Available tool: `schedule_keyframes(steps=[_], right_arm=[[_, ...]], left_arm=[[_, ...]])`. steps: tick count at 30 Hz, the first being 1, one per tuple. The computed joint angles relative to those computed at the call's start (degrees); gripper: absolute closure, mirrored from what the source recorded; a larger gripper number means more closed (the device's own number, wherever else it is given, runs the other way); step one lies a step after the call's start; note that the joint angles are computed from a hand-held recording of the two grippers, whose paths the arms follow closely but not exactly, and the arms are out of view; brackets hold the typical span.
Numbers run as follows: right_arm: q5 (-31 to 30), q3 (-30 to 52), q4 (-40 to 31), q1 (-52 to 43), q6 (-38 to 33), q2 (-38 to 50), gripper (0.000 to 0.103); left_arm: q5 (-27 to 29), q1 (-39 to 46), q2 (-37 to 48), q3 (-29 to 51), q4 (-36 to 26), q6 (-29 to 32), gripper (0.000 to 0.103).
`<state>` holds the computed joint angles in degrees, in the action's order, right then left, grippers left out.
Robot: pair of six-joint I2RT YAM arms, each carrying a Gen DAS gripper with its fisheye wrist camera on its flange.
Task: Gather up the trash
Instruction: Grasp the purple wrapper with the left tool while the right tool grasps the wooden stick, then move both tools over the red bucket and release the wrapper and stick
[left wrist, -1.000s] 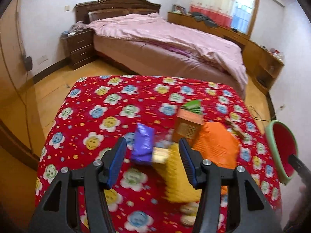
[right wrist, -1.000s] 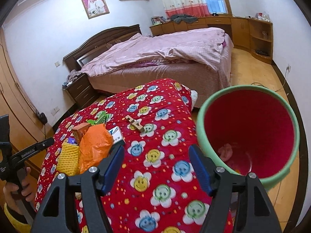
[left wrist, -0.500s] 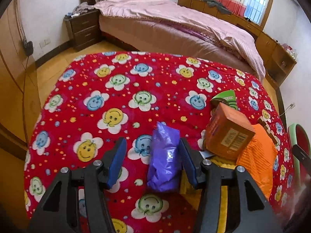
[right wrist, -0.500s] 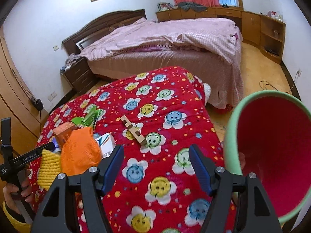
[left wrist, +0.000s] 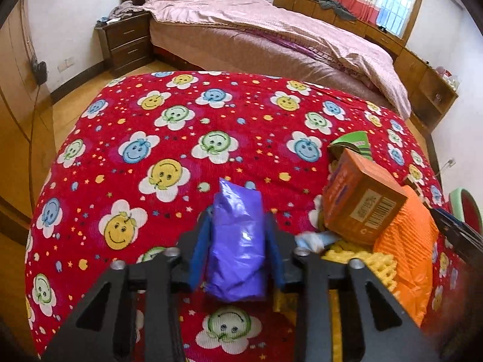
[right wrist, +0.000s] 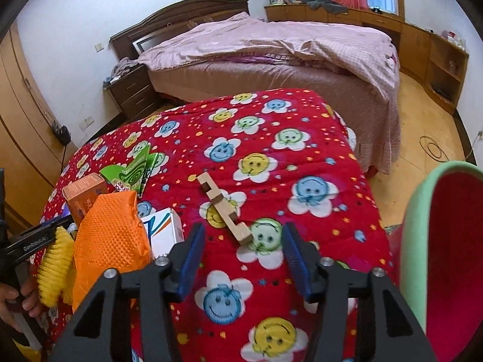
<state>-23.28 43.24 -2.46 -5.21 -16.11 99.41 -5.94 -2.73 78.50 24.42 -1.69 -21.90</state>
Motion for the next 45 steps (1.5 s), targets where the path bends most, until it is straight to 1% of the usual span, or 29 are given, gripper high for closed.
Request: schedule_keyframes(steps=[2, 3, 4, 5, 6, 7, 9, 13, 19, 23, 25, 29, 32, 37, 41, 45], right_arm=[[0.99, -0.32, 1.18, 1.18, -0.01, 0.36, 0.057], [1.81, -0.83, 2.35, 1.85, 0.04, 0.26, 0.062], [2.31, -1.09, 2.99, 2.32, -0.14, 0.28, 0.07], [2.73, -1.37, 3.53, 2.61, -0.2, 0.25, 0.075], [2.94, -1.5, 3.73, 2.66, -0.24, 0.21, 0.083], [2.61, -1.51, 3.61, 2.45, -0.21, 0.19, 0.087], [1.38, -1.39, 2.56, 1.64, -0.06, -0.15, 0.09], [-0.49, -3.22, 1.7, -0.02, -0.21, -3.21, 0.09], [-5.29, -7.59, -2.1, -4.16, -1.69, -12.2, 0.09], [-8.43, -9.49, -6.73, -7.38, -3.21, -18.4, 0.09], [-10.97, -9.98, -10.13, -10.01, -4.6, -21.49, 0.09], [-14.39, -11.23, -15.41, -14.81, -7.75, -27.74, 0.09], [-17.32, -11.18, -20.34, -19.08, -10.91, -31.75, 0.09], [-22.23, -10.08, -28.37, -28.03, -17.57, -35.23, 0.09], [-25.55, -7.89, -33.98, -35.68, -23.59, -34.51, 0.09], [-27.34, -5.34, -37.28, -42.19, -28.32, -31.73, 0.09]], left_arm=[[-0.25, -0.37, -0.88, -0.41, -0.07, 0.14, 0.071], [-0.24, -0.46, -1.32, -0.61, -0.05, 0.22, 0.072], [-0.08, -0.41, -1.96, -0.91, -0.06, 0.27, 0.072], [0.0, -0.35, -3.01, -1.25, -0.44, 0.12, 0.072], [0.09, -0.28, -3.67, -1.42, -0.74, 0.02, 0.072], [0.19, -0.21, -4.84, -1.72, -1.32, -0.2, 0.072], [0.25, -0.08, -7.68, -2.34, -2.81, -0.59, 0.072], [-0.2, -0.85, -15.73, -3.52, -7.55, -1.84, 0.072], [-1.75, -5.09, -25.45, -3.53, -14.84, -4.24, 0.072], [-5.05, -11.11, -30.45, -2.64, -20.17, -7.35, 0.072], [-6.79, -14.55, -33.21, -2.36, -22.61, -9.13, 0.072], [-10.42, -21.37, -36.66, -1.59, -26.18, -13.08, 0.072], [-13.48, -27.14, -37.68, -0.56, -28.15, -16.22, 0.072], [-18.41, -36.83, -36.54, 1.76, -29.7, -20.88, 0.072], [-21.46, -43.66, -32.14, 4.64, -28.85, -23.38, 0.072], [-22.06, -47.02, -25.64, 8.26, -26.52, -22.96, 0.072]])
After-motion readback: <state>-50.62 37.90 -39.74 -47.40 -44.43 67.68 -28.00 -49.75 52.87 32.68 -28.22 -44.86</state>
